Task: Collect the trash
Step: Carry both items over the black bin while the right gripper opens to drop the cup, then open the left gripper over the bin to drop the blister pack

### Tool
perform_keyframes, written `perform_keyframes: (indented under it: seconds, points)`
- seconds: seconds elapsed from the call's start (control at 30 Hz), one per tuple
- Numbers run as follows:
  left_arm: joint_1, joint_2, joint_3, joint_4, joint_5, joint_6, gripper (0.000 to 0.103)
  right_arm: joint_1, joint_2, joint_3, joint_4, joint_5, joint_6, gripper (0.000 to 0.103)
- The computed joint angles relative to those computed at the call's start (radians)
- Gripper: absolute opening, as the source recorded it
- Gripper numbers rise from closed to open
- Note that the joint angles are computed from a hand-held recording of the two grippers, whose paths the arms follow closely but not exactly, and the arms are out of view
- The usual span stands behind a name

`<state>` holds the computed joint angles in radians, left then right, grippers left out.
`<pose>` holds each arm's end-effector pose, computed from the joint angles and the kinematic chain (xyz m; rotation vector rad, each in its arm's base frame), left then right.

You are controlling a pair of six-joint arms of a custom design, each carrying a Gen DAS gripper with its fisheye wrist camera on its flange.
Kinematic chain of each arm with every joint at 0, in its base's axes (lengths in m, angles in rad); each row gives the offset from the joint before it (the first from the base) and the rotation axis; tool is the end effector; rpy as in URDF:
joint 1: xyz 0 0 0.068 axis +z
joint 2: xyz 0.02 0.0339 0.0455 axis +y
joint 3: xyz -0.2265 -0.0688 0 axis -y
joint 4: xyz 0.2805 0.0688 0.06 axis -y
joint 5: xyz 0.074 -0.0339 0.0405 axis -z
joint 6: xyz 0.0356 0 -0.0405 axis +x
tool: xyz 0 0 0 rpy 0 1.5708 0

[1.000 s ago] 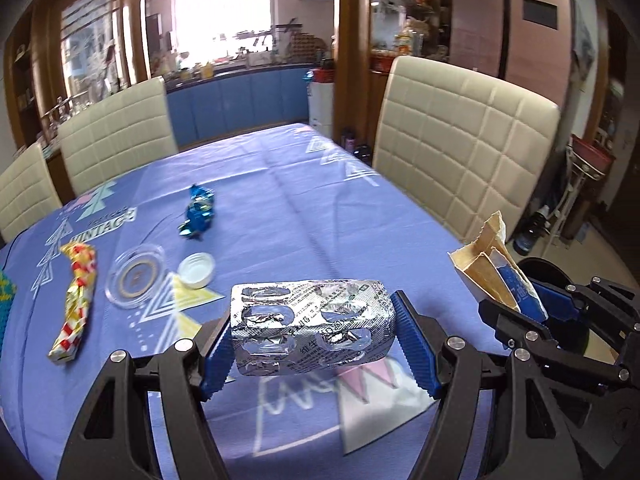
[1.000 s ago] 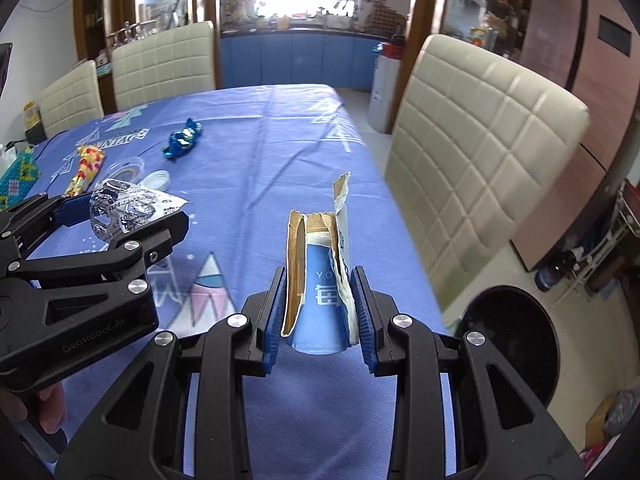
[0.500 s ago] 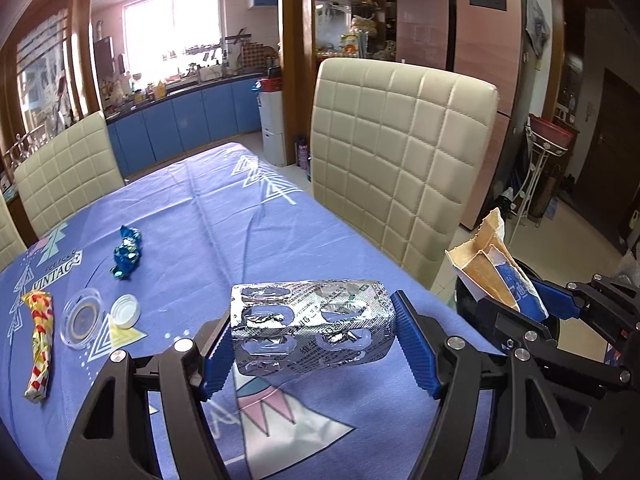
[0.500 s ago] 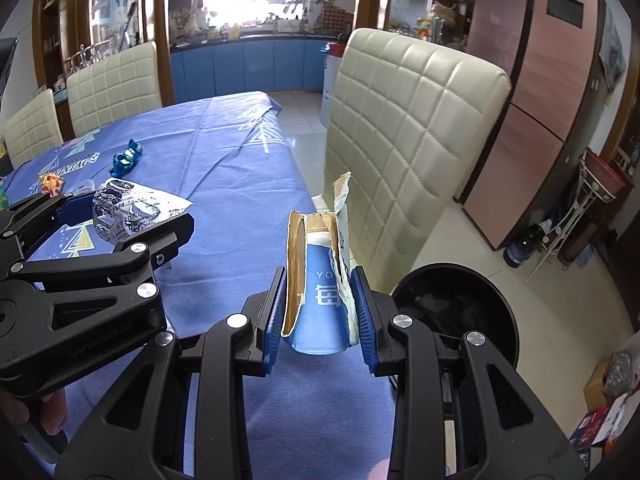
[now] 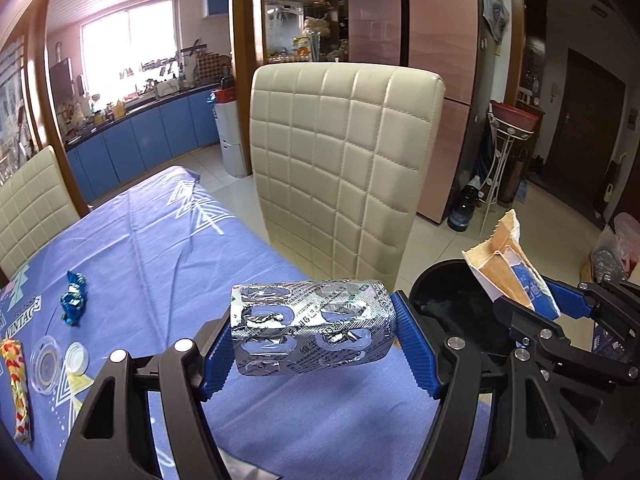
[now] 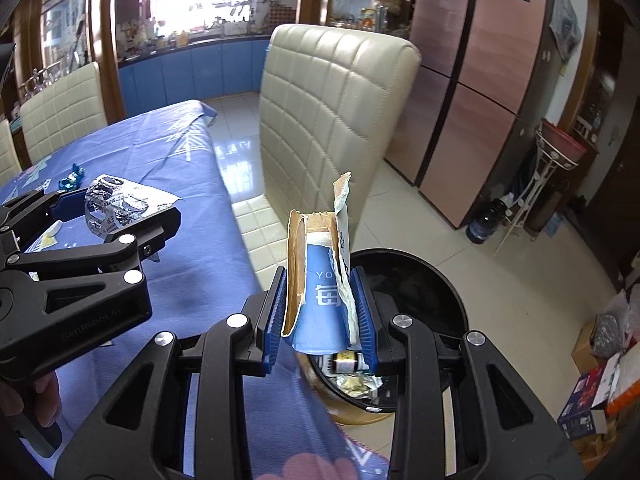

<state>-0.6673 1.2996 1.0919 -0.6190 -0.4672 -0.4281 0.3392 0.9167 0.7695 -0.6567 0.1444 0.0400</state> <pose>0.2596 -0.1841 0.2548 0.0618 2.2866 -0.0001 0.2320 0.0764 0.2328 -0.2840 2.3469 0.0118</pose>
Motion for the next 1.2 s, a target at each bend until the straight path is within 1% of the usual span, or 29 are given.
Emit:
perform_keyframes:
  seconds: [0.2,0.4,0.5,0.53,0.57,0.6,0.7,0.87,0.97,1.2]
  points:
    - [-0.006,0.092,0.065,0.052,0.03,0.03,0.069,-0.085,0.032,0.011,0.018,-0.01,-0.018,0.035]
    - [-0.009,0.171,0.123,0.082,0.054,0.061,0.069,-0.148,0.064,0.017,0.051,-0.02,-0.016,0.036]
    - [-0.005,0.192,0.14,0.091,0.063,0.078,0.069,-0.166,0.093,0.023,0.079,-0.012,-0.008,0.04]
    - [-0.003,0.2,0.146,0.095,0.065,0.085,0.069,-0.17,0.103,0.024,0.087,-0.002,-0.002,0.053]
    - [-0.003,0.204,0.149,0.098,0.065,0.09,0.069,-0.172,0.104,0.019,0.096,0.011,0.008,0.074]
    - [-0.001,0.213,0.156,0.102,0.067,0.097,0.069,-0.173,0.088,0.002,0.118,0.025,0.017,0.08]
    - [0.0,0.232,0.169,0.109,0.071,0.104,0.069,-0.174,0.106,-0.001,0.136,0.051,0.01,0.08]
    - [-0.005,0.27,0.191,0.117,0.083,0.109,0.069,-0.197,0.097,-0.025,0.137,0.048,0.013,0.08]
    - [-0.016,0.299,0.216,0.12,0.093,0.115,0.069,-0.223,0.09,-0.038,0.135,0.04,0.016,0.08]
    - [-0.055,0.376,0.288,0.13,0.108,0.129,0.069,-0.273,0.056,-0.078,0.129,0.068,0.006,0.08]
